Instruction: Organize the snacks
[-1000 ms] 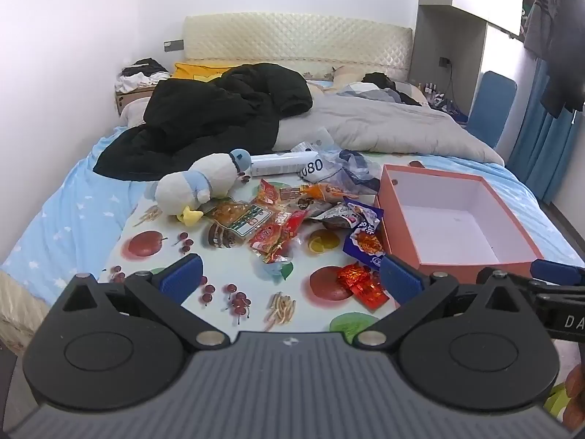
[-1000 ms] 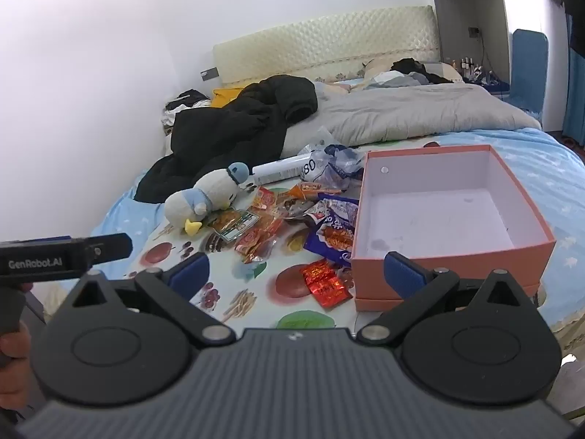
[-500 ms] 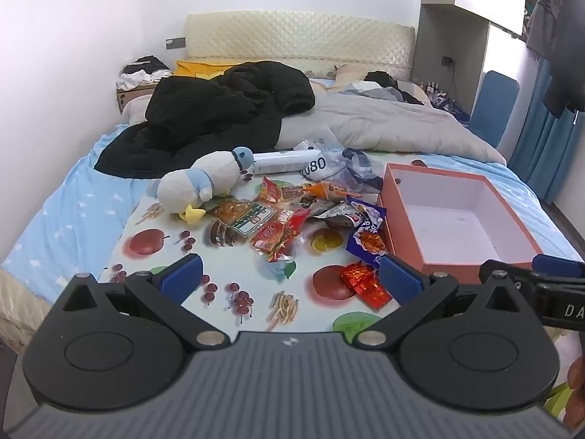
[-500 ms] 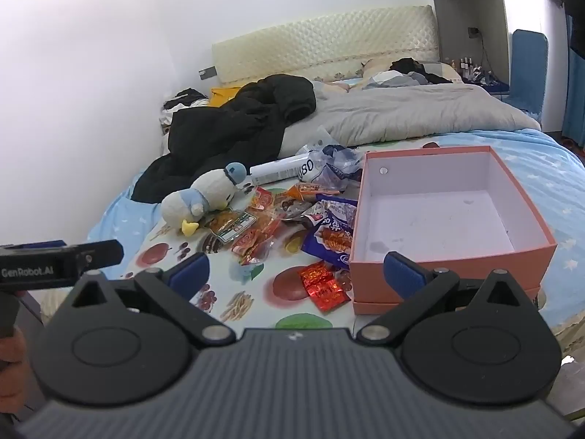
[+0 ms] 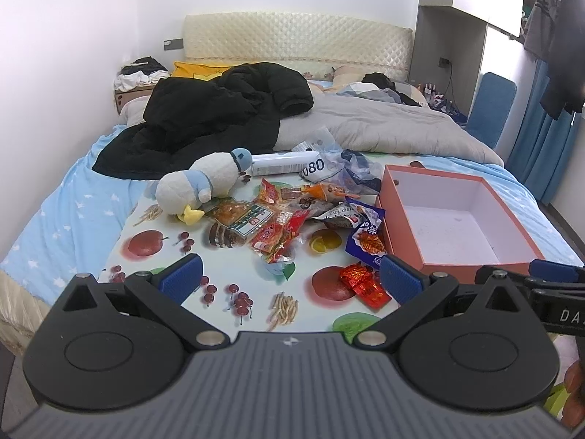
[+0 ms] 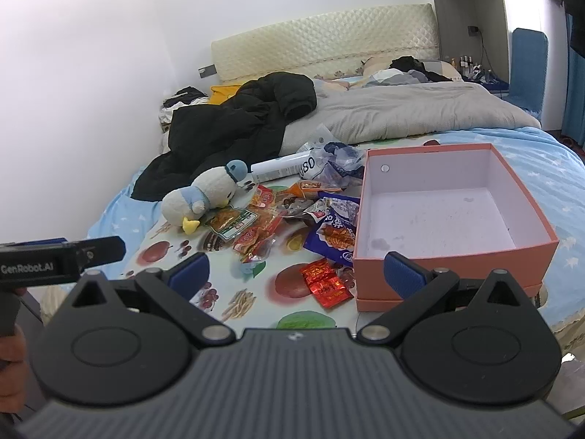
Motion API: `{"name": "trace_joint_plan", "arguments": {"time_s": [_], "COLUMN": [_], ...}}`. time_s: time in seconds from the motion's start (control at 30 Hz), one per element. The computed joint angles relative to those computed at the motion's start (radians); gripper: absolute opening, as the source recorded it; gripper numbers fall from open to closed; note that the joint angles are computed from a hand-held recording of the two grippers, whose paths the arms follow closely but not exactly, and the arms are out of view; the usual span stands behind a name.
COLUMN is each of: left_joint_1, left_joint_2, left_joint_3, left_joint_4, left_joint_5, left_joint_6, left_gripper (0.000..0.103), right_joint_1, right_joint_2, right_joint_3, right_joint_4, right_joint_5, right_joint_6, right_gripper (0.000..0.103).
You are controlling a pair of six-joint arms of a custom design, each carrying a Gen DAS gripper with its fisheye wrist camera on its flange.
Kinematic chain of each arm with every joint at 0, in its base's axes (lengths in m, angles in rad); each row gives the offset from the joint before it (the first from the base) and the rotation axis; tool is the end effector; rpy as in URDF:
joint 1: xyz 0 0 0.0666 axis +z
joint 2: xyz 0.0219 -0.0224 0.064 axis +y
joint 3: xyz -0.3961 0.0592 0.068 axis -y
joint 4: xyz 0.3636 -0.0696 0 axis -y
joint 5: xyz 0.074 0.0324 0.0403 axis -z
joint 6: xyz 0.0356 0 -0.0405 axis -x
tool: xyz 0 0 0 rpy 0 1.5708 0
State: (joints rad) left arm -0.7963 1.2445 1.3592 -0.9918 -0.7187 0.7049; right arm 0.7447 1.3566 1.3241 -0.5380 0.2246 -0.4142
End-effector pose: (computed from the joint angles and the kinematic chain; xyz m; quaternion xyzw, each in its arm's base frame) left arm 0.2856 -0.2590 0.4916 -0.0792 0.8849 0.0248 0.4583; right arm 0.3431 0.3049 0.4614 -0.0904 0.8689 0.1786 0.4526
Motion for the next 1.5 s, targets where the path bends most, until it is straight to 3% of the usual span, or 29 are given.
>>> {"name": "trace_joint_plan", "arguments": {"time_s": [0.77,1.17,1.5], "left_joint_1": [-0.005,0.021,0.028], "left_joint_2": [-0.009,-0.017,-0.003], "left_joint_3": [0.000,-0.015,-0.008], "left_joint_4": [0.001,0.062,0.055], "left_joint_5": [0.002,0.060,0.091], "left_joint_6": [-0.006,-0.076,-0.073], "left_gripper": [0.103,0.103,0.103], "right_joint_1": [0.011,-0.010,-0.010], "right_joint_2": [-0.002,-0.023,-0.008], "right_joint_3": [-0.008,-0.018,-0.007], "right_joint_4": [0.010,-0.022,-0.041], "right_joint_5": [0.009,-0.034,-0.030], "right_joint_6": [-0.020,-0.033,-0.062], "right_gripper": [0.103,0.103,0.103]}}
